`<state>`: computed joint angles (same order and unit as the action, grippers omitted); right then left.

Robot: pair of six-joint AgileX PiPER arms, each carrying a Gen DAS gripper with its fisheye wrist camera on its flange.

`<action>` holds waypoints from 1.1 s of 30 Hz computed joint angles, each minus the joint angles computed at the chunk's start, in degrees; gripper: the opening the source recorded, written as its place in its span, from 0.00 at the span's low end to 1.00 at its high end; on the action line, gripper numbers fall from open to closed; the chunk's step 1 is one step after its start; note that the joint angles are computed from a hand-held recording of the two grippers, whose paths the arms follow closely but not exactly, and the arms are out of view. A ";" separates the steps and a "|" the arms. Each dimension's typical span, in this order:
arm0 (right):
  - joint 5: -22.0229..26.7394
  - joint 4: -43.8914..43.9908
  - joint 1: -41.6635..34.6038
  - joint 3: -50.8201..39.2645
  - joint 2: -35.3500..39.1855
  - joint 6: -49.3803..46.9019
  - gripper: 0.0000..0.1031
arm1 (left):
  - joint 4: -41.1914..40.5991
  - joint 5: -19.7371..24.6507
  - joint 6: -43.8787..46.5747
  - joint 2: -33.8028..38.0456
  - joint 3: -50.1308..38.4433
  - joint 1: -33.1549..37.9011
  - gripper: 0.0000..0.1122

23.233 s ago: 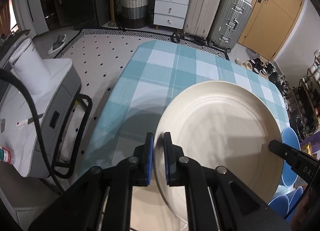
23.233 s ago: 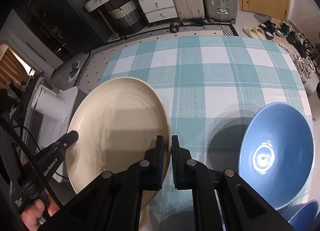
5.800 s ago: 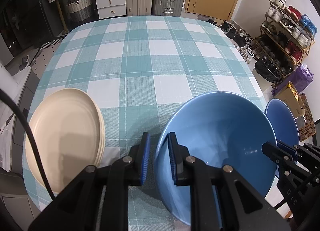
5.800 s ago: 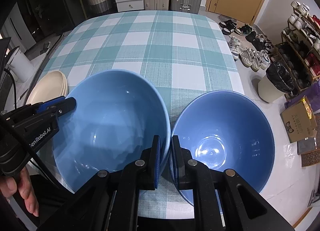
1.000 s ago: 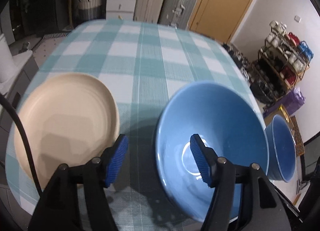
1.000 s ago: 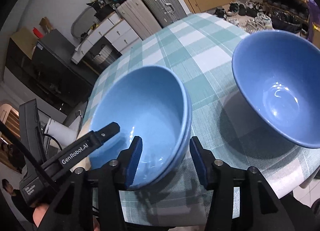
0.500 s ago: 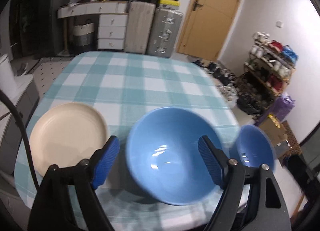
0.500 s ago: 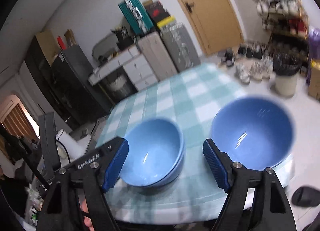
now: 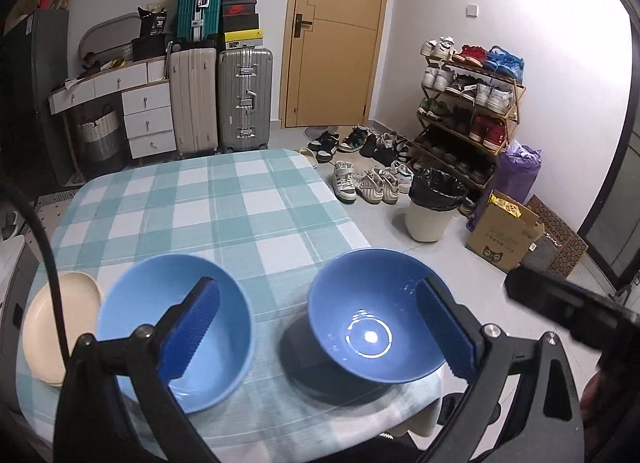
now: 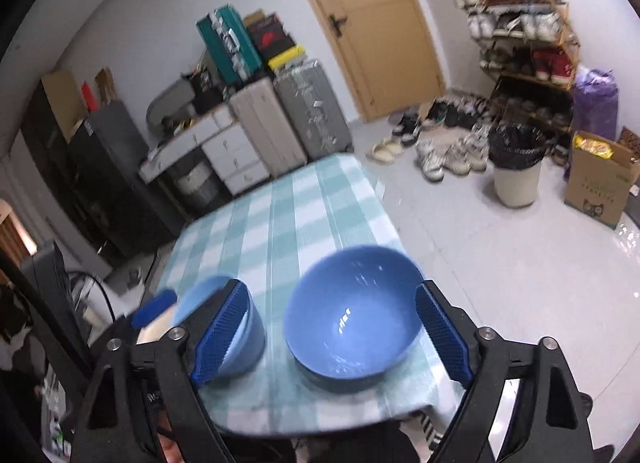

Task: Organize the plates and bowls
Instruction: 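Lower both grippers onto the large blue bowl rim and close them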

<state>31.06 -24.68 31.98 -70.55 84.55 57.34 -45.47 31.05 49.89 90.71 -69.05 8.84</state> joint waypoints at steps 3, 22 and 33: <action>-2.98 8.62 -4.13 3.26 -0.87 -10.42 0.87 | 4.01 -4.19 -3.73 0.48 1.38 -3.10 0.91; -4.88 36.58 -15.89 -2.07 14.33 -42.48 0.88 | 12.98 -0.20 -18.10 13.92 -5.85 -7.69 0.91; -1.59 43.96 -18.79 -8.07 21.33 -48.85 0.80 | 13.06 4.22 -21.77 19.56 -11.54 -7.50 0.90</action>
